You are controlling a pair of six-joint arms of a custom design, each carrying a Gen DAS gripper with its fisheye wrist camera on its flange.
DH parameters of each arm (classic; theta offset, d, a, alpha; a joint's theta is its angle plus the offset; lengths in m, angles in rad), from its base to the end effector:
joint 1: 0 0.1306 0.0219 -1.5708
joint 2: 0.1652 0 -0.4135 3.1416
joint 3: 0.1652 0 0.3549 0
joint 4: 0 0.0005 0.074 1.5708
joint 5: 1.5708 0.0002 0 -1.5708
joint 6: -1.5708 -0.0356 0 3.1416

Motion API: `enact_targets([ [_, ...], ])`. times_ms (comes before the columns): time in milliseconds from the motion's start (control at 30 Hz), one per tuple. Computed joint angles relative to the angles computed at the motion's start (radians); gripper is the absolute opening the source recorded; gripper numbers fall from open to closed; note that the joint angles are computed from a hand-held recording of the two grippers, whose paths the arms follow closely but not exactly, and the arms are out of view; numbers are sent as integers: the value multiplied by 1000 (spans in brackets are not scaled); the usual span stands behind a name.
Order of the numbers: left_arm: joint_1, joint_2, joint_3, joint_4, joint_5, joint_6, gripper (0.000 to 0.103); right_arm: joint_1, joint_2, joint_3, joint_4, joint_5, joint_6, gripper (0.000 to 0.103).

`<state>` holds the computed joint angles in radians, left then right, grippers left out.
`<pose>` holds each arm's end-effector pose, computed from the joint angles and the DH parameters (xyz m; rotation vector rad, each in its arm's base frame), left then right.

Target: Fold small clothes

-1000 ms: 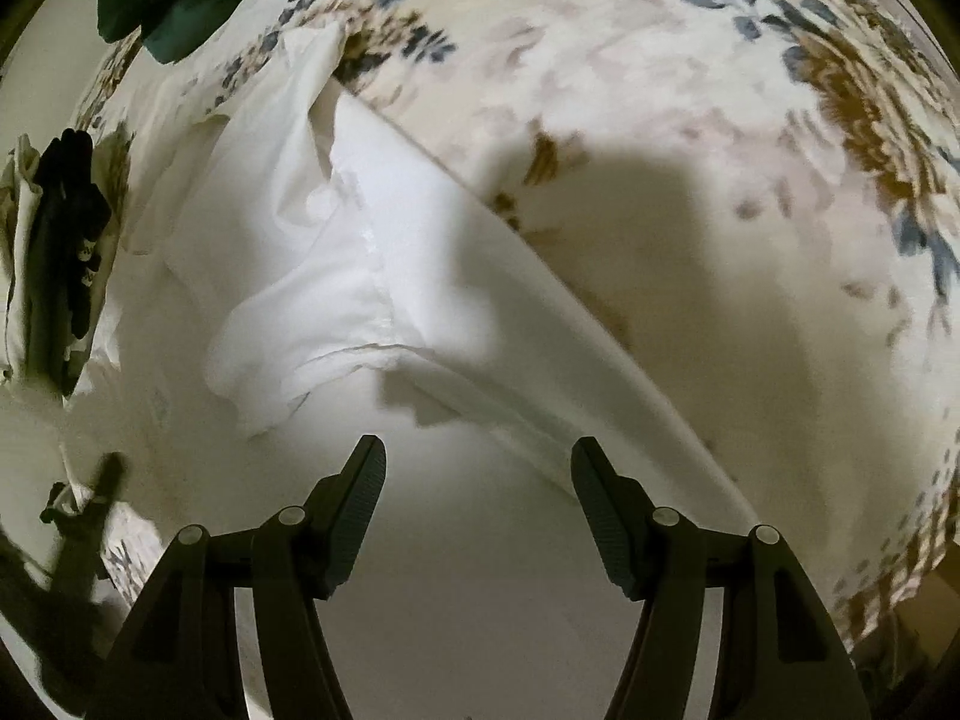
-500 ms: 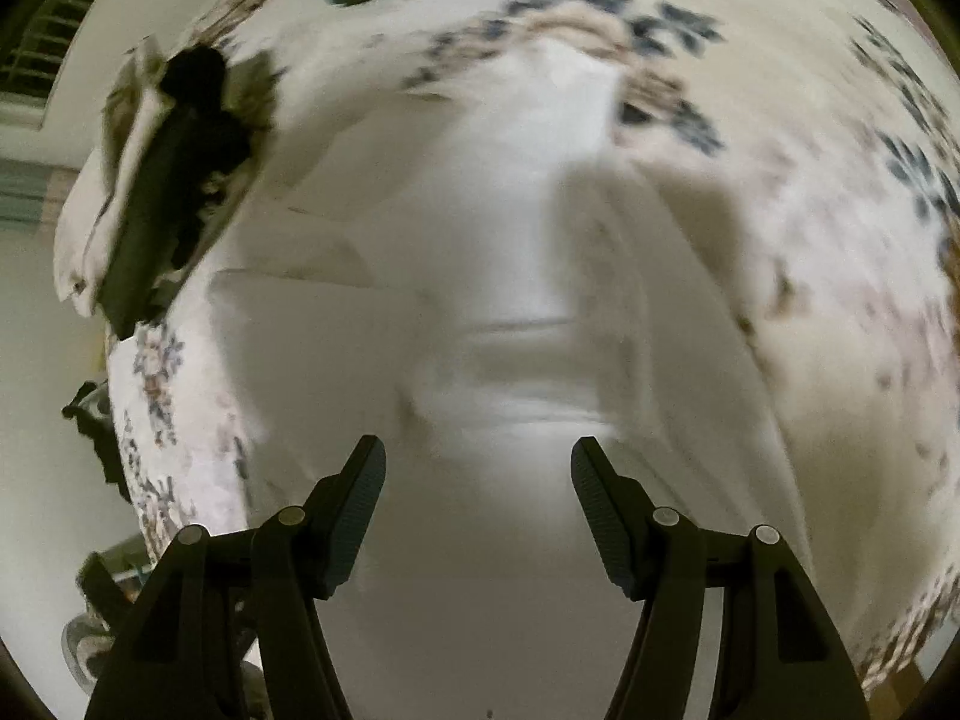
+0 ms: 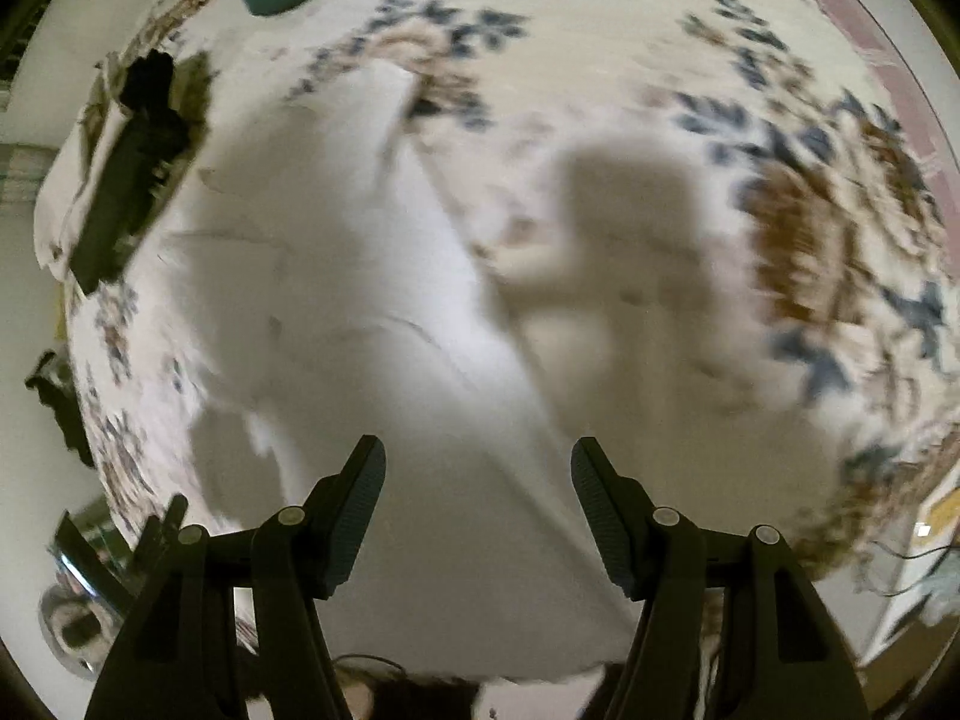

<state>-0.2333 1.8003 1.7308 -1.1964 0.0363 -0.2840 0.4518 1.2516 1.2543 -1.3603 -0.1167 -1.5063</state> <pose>0.5519 -0.1330 0.3831 0.7330 2.7393 -0.0404 0.3010 0.1501 0.4332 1.5414 2.6858 0.3759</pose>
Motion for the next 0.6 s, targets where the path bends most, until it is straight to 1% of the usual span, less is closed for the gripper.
enact_targets([
  [67,-44,-77,-97,-8,-10,34,93,-15,-78,-65,-24,-31,48,67],
  [100,-76,-127,-157,-13,-23,62,93,-36,-125,-109,-31,-53,91,67],
  [133,-110,-174,-212,-18,-40,94,93,-50,-149,-131,-38,-66,119,67],
  [167,-140,-208,-252,-32,-54,123,93,-79,-180,-162,-54,-86,170,67],
  [200,-181,-247,-298,-59,-65,170,93,-117,-215,-190,-80,-100,226,67],
  [233,-220,-278,-334,-87,-69,220,93,-144,-241,-209,-93,-108,261,67],
  [300,-314,-341,-414,-135,-60,339,93,-237,-299,-254,-117,-143,385,67],
  [333,-355,-365,-447,-146,-49,389,93,-289,-321,-274,-133,-153,459,67],
  [367,-412,-394,-491,-148,-32,456,93,-311,-328,-282,-143,-154,494,67],
  [433,-491,-413,-539,-149,-4,539,93,-412,-343,-315,-176,-155,622,67],
  [467,-539,-416,-568,-137,12,588,93,-448,-346,-328,-181,-160,660,67],
  [533,-595,-408,-596,-108,21,645,93,-513,-345,-347,-183,-170,733,67],
  [567,-618,-403,-613,-74,33,672,92,-541,-339,-355,-181,-171,768,67],
  [600,-643,-398,-631,-31,19,697,72,-563,-329,-360,-176,-169,802,67],
])
